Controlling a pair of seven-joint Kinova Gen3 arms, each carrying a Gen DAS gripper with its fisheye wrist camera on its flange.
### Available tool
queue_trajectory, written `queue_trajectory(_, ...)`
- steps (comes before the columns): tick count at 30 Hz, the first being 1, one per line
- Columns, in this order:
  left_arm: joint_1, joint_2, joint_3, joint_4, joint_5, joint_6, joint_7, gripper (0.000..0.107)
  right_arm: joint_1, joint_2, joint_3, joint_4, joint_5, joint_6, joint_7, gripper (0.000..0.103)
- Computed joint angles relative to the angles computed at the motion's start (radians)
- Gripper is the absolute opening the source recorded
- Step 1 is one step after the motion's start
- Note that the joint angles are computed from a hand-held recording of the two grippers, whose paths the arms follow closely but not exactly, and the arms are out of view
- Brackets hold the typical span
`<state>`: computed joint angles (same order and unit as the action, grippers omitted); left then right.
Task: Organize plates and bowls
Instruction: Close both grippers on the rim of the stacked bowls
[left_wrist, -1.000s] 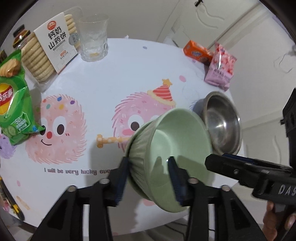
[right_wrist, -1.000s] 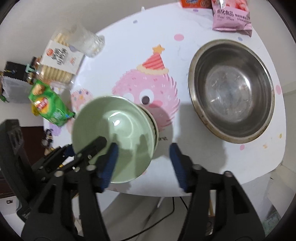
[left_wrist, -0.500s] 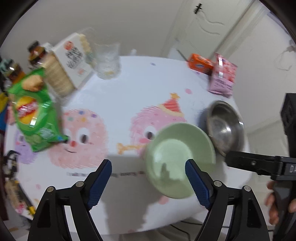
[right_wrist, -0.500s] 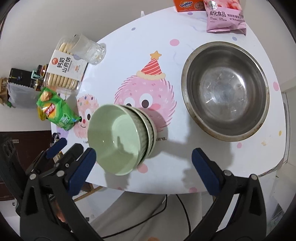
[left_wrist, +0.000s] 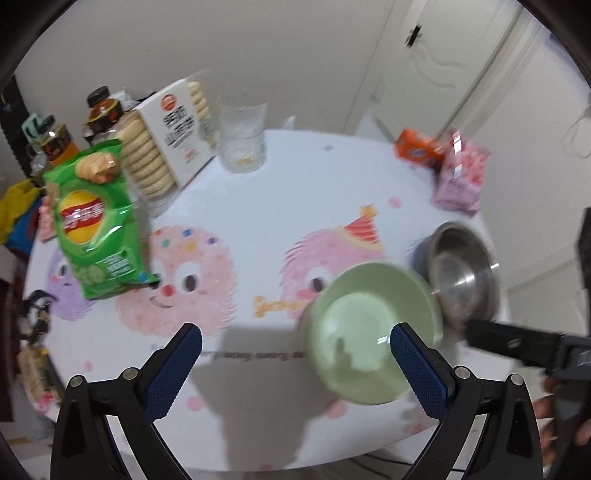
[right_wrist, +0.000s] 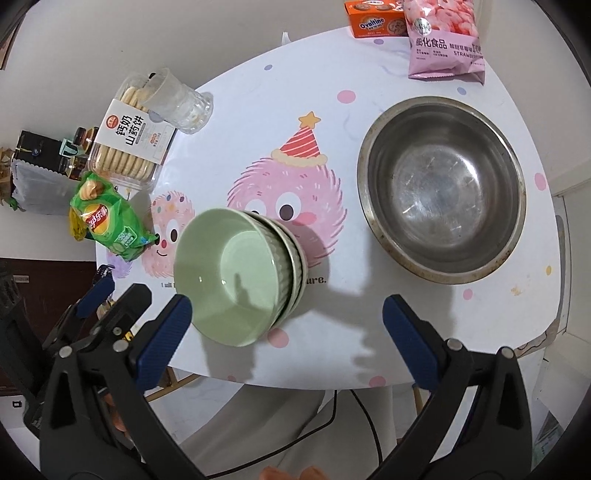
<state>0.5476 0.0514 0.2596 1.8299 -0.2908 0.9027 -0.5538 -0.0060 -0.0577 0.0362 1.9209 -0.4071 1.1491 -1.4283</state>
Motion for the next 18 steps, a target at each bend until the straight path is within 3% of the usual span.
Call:
queue_trajectory(3, -0.008, 0.023, -0.007, -0.005, 0.028, 0.030, -0.035, 0.103, 0.014, 0.015, 0.015, 0.014, -0.024, 0.000, 0.009, 0.103)
queue_trajectory(9, -0.036, 0.068, -0.030, 0.010, 0.104, 0.000, -0.098, 0.103, 0.080, 0.099, 0.042, 0.047, -0.148, 0.003, 0.059, 0.103)
queue_trajectory(16, -0.036, 0.162, -0.057, -0.007, 0.141, -0.061, -0.184, 0.103, 0.061, 0.191, -0.010, 0.025, -0.091, -0.038, -0.018, 0.103)
queue_trajectory(17, -0.045, 0.170, -0.060, -0.001, 0.165, -0.078, -0.203, 0.103, 0.045, 0.200, -0.010, 0.018, -0.066, -0.041, -0.049, 0.102)
queue_trajectory(18, -0.050, 0.177, -0.063, 0.003, 0.186, -0.088, -0.214, 0.103, 0.044, 0.209, -0.021, 0.013, -0.048, -0.043, -0.063, 0.094)
